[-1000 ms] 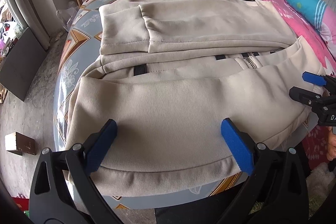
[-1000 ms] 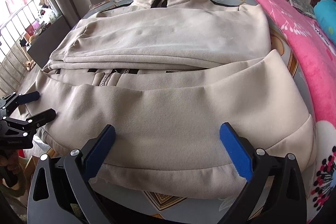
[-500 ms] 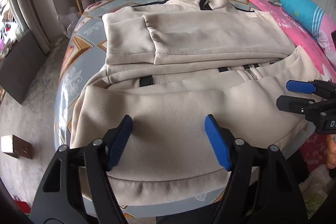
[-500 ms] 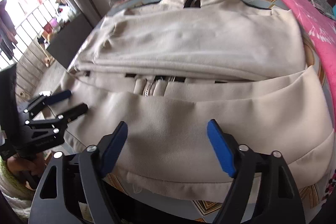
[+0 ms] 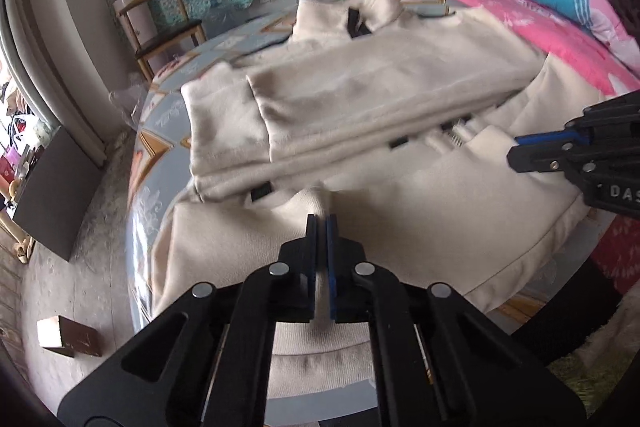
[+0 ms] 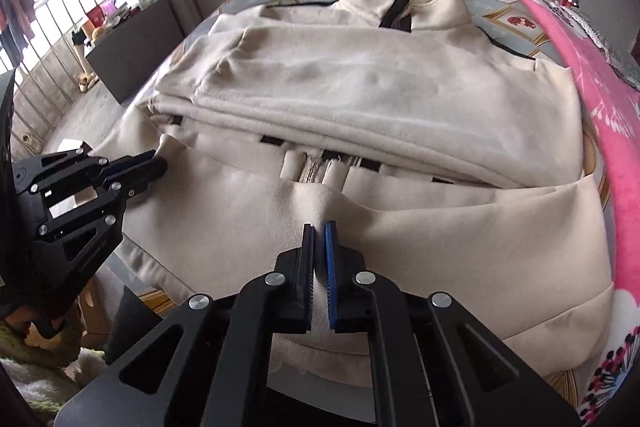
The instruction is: Fold large clothes
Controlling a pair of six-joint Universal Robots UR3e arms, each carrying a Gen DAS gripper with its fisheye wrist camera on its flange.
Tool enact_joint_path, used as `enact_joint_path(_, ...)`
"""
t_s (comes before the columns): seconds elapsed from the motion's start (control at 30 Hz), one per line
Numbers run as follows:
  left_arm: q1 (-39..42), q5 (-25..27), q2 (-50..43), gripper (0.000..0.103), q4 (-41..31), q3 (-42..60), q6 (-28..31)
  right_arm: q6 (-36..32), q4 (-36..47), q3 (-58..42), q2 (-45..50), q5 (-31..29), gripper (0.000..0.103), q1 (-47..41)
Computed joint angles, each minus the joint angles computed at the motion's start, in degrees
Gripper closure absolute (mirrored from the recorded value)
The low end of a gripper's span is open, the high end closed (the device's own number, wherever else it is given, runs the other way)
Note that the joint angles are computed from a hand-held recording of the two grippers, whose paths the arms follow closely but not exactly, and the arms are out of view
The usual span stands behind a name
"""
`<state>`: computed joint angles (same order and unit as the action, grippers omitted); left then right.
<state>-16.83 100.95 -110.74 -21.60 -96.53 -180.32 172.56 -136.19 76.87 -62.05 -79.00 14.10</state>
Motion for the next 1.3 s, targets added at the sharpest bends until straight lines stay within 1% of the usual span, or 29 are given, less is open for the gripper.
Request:
enact_joint_path(0.1,0.8,-0.5,2.7,0.099,1.4,0.7,-0.1,0.3,-1.1,-1.9,-0.4,-0.2,0.098,-0.1)
enact_joint_path(0.17,1.4,-0.6,2.6,0.099,1.5,2.4,-0.2,0.5,-1.8,-4.3,1.3,-0.5,0.098,0.0)
enact_joint_path(0.27,1.6,1.1,-2.2,0.099,-0.3,6.4,0.3,0.6,-2.4,-8.7,6.7,-1.3,0.098,0.5)
enact_joint_path(0.33,2.1,0.8,-5.4,0.099,-1.4,7.2,0.0,0.3,-2.0,-11.1,10.5,-2.7,0.098,0.9)
enact_joint_path(0.37,2.4,0.5,-6.7,0.099,-1.8,7.4,-0.1,0.8,-2.6,-10.7,10.9,-2.5,0.098,0.9)
enact_joint_path(0.4,2.2,0.7,-7.5,0.099,-1.4,7.2,-0.1,1.2,-3.7,-9.5,10.5,-1.3,0.098,0.2)
enact_joint_path(0.47,1.5,2.0,-7.9,0.099,-0.6,6.9,0.5,1.3,-2.5,-7.6,8.6,3.0,0.098,-2.1)
enact_joint_path(0.53,1.3,2.4,-7.8,0.099,-0.9,6.8,0.1,2.1,-3.9,-2.6,4.8,7.0,0.094,-5.2)
enact_joint_path(0.57,1.3,2.2,-7.7,0.098,-0.9,6.8,-0.2,2.5,-5.6,0.8,2.1,7.1,0.091,-7.1)
enact_joint_path(0.6,1.4,2.1,-7.6,0.098,-1.0,6.7,-0.4,3.1,-7.5,3.9,-0.4,6.7,0.084,-8.8)
enact_joint_path(0.63,1.4,2.0,-7.4,0.098,-1.0,6.6,-0.5,3.6,-9.2,6.6,-2.7,6.2,0.079,-10.6)
enact_joint_path(0.67,1.5,1.9,-7.5,0.098,-1.1,6.7,-0.5,4.4,-11.2,9.8,-5.5,4.1,0.073,-13.1)
enact_joint_path(0.7,1.4,2.0,-7.3,0.098,-1.1,6.6,-0.4,4.7,-12.0,11.1,-6.6,2.2,0.07,-14.3)
enact_joint_path(0.77,1.4,2.1,-7.3,0.098,-1.2,6.6,-0.2,5.0,-12.0,12.3,-7.7,-1.5,0.066,-17.5)
enact_joint_path(0.8,1.4,2.1,-7.3,0.098,-1.2,6.6,0.0,5.1,-11.3,12.1,-7.5,-2.4,0.066,-18.5)
enact_joint_path(0.87,1.3,2.3,-7.3,0.098,-1.3,6.7,0.2,4.5,-10.2,11.3,-6.1,-2.5,0.066,-20.9)
enact_joint_path(0.93,1.0,2.8,-7.5,0.098,-1.7,7.0,0.3,3.7,-9.5,9.8,-4.1,-2.5,0.066,-21.6)
enact_joint_path(1.0,0.8,3.4,-7.8,0.098,-2.1,7.5,0.1,2.3,-11.1,9.4,-2.4,-1.7,0.067,-21.4)
enact_joint_path(1.03,0.7,3.6,-7.8,0.098,-2.2,7.6,0.0,1.7,-12.1,9.6,-2.0,-1.9,0.072,-21.0)
enact_joint_path(1.07,0.5,3.8,-7.9,0.098,-2.1,7.7,0.0,1.2,-12.5,9.5,-1.8,-1.7,0.09,-20.5)
enact_joint_path(1.1,0.5,4.0,-8.0,0.098,-1.7,7.5,0.0,1.3,-14.2,10.2,-2.2,-2.4,0.097,-19.7)
enact_joint_path(1.23,0.6,3.8,-7.7,0.098,-0.7,6.7,-0.2,2.2,-22.2,13.8,-4.7,-5.6,0.098,-18.3)
enact_joint_path(1.3,0.6,3.8,-7.7,0.098,-0.9,6.9,-0.6,2.9,-21.8,11.9,-2.8,-7.3,0.098,-17.8)
